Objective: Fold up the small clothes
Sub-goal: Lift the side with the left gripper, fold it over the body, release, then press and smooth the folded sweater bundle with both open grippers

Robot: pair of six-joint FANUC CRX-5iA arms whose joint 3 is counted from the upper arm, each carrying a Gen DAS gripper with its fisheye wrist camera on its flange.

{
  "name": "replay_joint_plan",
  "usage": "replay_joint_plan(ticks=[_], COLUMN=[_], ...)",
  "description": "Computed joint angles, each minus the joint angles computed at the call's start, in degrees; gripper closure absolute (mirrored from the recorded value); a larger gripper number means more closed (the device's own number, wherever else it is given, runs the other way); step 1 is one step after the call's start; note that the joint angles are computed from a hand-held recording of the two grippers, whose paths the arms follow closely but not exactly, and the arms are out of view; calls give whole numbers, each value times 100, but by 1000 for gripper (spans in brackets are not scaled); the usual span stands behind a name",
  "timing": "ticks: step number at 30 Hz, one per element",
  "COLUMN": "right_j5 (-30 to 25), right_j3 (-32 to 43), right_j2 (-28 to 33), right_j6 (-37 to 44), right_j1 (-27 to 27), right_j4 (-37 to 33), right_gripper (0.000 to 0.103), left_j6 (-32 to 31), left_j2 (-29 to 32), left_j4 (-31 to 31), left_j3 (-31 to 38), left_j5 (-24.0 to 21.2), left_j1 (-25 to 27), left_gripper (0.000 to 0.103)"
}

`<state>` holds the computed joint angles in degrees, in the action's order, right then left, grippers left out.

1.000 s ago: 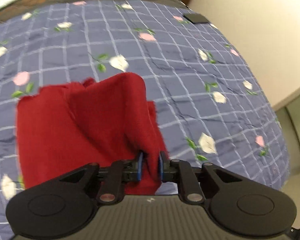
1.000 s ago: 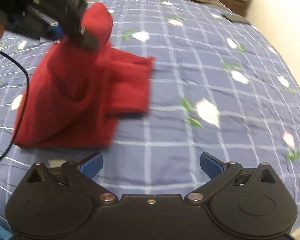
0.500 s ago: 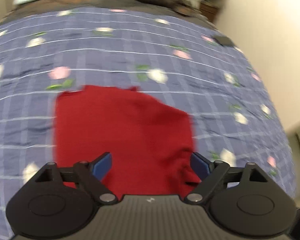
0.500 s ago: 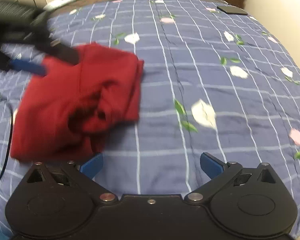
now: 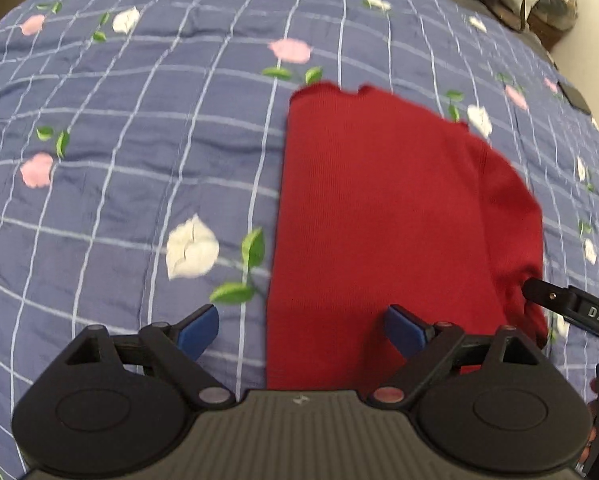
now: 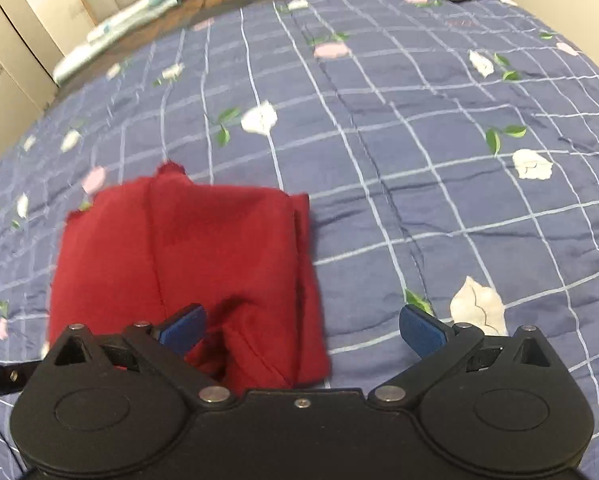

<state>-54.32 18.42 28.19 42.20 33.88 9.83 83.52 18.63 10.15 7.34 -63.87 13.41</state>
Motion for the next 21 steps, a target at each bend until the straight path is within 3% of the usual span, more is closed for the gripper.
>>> replay_joint_plan(ticks=[4,10,16,19,21], right_j5=[-537,-691,-83,374,400], right_j3=[171,-338,-824,-907,-708], right_j2=[160,-88,-480,-537,-398], right_j6=[371,461,103,-127,-136], right_j1=[82,139,108,59,20], right_j4=[7,-44,35,167,220], right_gripper=[1,1,1,1,1], left_j6=[-79,-97,-72,52,223], left_j2=[-45,-25,-114,5,114], left_j4=[-50,-122,171,86,-55], left_j3=[-140,-152,-242,-94,49], left_j5=[-124,-314,-29,11,-25], left_j1=[-2,2,96,37,-24], left_gripper=[8,7,3,3,3])
